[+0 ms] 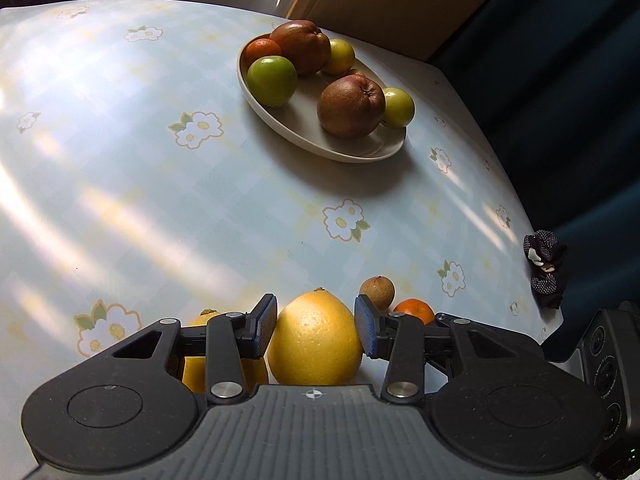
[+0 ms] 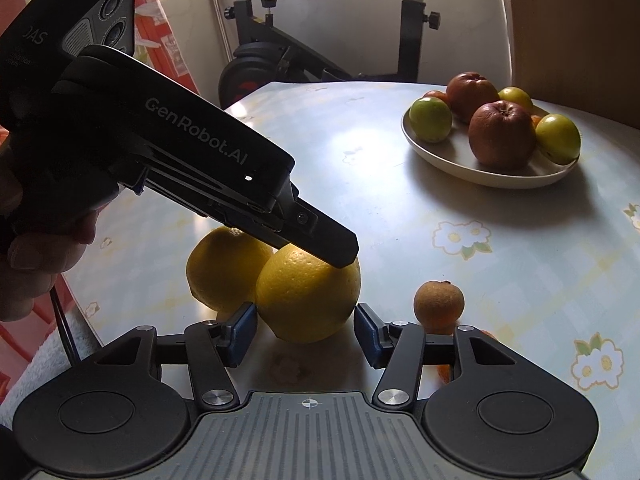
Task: Organize fruits
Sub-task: 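Close the left gripper on the grapefruit and lift it, then carry the grapefruit onto the plate with the left gripper and open it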
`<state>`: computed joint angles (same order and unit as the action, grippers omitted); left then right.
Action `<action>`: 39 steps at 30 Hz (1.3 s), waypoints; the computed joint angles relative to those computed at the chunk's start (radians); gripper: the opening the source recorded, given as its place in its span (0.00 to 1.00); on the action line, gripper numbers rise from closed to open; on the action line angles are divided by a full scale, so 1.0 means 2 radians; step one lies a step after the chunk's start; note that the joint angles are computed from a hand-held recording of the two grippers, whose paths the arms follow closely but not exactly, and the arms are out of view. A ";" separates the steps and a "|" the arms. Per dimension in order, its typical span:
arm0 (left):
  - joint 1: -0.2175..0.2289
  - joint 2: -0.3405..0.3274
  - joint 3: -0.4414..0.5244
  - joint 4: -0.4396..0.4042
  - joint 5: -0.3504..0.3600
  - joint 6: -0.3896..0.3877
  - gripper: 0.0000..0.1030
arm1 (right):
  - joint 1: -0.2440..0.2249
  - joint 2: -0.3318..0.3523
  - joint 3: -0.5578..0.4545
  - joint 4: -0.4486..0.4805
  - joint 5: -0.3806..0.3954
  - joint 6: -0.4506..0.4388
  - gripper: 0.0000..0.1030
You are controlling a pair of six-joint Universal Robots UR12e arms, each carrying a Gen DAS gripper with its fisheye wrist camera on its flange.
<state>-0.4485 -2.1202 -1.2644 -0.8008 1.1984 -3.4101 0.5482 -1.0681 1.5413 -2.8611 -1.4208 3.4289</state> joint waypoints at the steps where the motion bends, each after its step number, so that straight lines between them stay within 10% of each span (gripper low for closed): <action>1: 0.000 0.000 0.000 0.000 0.001 0.001 0.43 | 0.000 0.001 0.000 -0.001 0.002 0.001 0.48; 21: -0.001 -0.021 0.055 0.066 0.007 -0.022 0.44 | -0.026 0.002 -0.028 -0.057 -0.013 -0.068 0.47; 39: 0.005 -0.126 0.231 0.009 0.010 -0.040 0.44 | -0.066 0.064 -0.143 0.035 0.008 -0.130 0.47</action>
<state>-0.4382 -2.3731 -0.8025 -0.7834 1.2192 -3.4902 0.4154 -0.9400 1.2556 -2.7912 -1.4052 3.1694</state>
